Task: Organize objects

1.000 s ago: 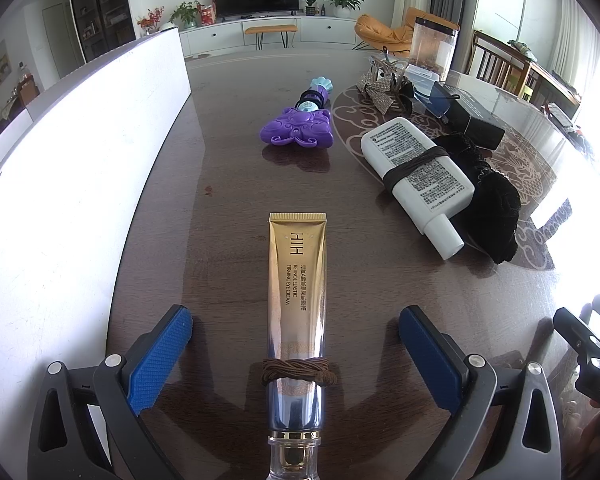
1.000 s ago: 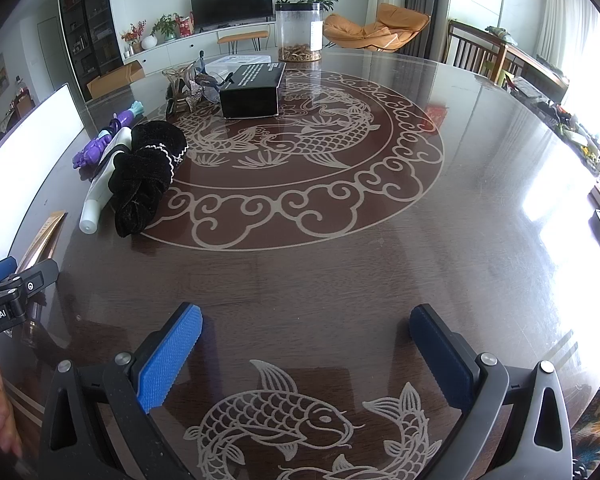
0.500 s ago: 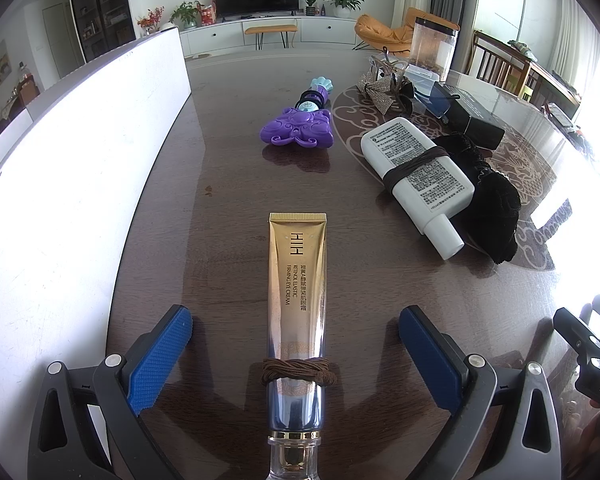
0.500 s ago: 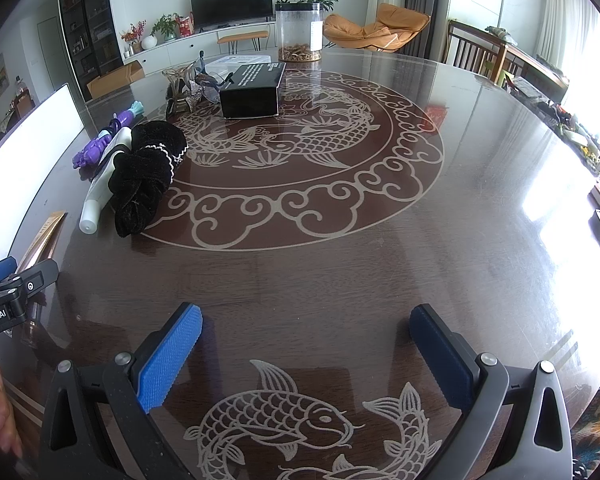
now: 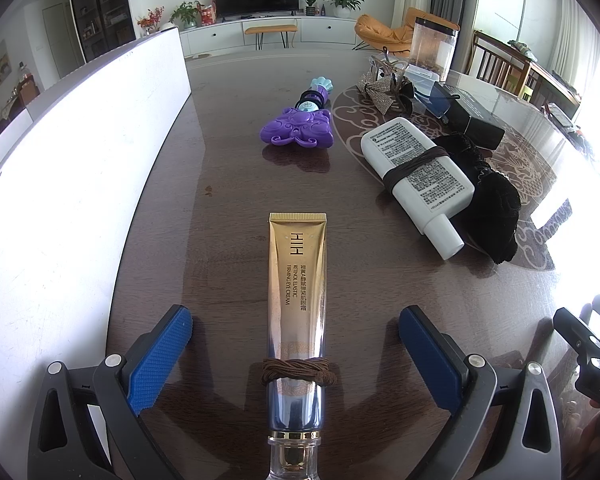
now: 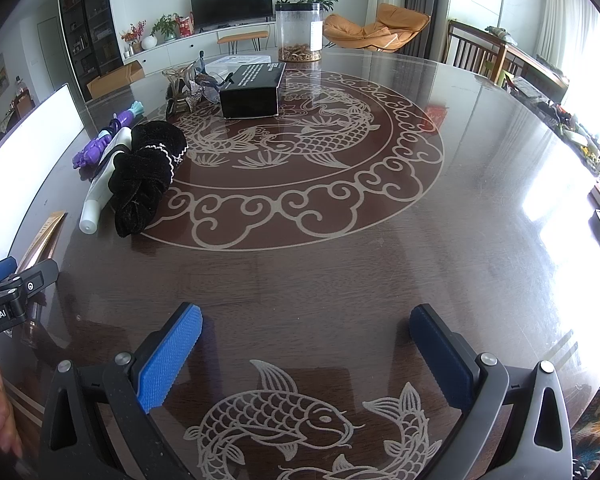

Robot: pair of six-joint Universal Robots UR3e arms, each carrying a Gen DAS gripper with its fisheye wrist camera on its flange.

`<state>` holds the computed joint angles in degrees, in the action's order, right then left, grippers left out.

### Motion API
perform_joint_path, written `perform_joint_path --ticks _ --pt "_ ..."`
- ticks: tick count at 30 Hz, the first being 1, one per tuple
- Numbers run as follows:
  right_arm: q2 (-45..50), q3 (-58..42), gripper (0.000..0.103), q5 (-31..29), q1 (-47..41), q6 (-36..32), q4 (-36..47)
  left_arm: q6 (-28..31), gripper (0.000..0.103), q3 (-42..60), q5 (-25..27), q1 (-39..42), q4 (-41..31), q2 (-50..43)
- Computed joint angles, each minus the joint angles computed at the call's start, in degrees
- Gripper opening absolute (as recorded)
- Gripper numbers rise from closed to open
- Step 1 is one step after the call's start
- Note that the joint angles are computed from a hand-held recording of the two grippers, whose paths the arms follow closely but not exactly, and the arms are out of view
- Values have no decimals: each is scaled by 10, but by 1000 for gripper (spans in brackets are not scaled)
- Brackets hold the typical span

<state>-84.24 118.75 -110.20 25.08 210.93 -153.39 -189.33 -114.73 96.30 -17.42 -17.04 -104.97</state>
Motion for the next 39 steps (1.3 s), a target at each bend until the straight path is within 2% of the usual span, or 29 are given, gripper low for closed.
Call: perform_joint_path --ticks 5,8,10,12,15,17,19,20,23,28,31,32,34,35,37,39 --pt "-14 2 103 20 -13 -3 12 0 103 -1 0 0 1 0" --pt "-58 55 103 74 -43 -10 -66 1 103 -1 0 0 1 0" --pt "-58 52 103 88 -45 -24 -103 1 103 -2 0 1 2 0" --pt "-36 20 103 102 -44 -43 -103 1 103 -1 0 0 1 0" --pt "21 -61 103 159 -55 -79 -85 1 103 -2 0 1 2 0" --pt "83 -149 103 178 -58 -119 -36 1 103 -2 -1 1 2 0" --pt "140 -233 98 138 -48 -143 8 1 103 -3 -1 1 2 0" --pt "165 -271 95 100 -45 -142 33 1 103 -2 -1 1 2 0" --pt "166 -297 94 19 -60 -87 79 1 103 -2 -1 1 3 0" --pt "65 -125 95 -18 -57 -94 -54 -1 103 6 2 -1 -1 -6" --pt "19 1 96 -8 -42 -95 -169 0 103 9 2 0 -3 -7" --pt "6 26 96 23 -51 -91 -178 0 103 9 2 0 -3 -7" --pt "-18 39 96 100 -82 -88 -174 0 103 9 2 0 -3 -7" --pt "-25 52 96 115 -84 -88 -203 0 103 9 2 0 -3 -7" --pt "-16 54 97 106 -69 -95 -237 0 103 9 2 0 -3 -7" --pt "1 38 98 113 -60 -112 -232 -1 103 11 2 0 -3 -8"
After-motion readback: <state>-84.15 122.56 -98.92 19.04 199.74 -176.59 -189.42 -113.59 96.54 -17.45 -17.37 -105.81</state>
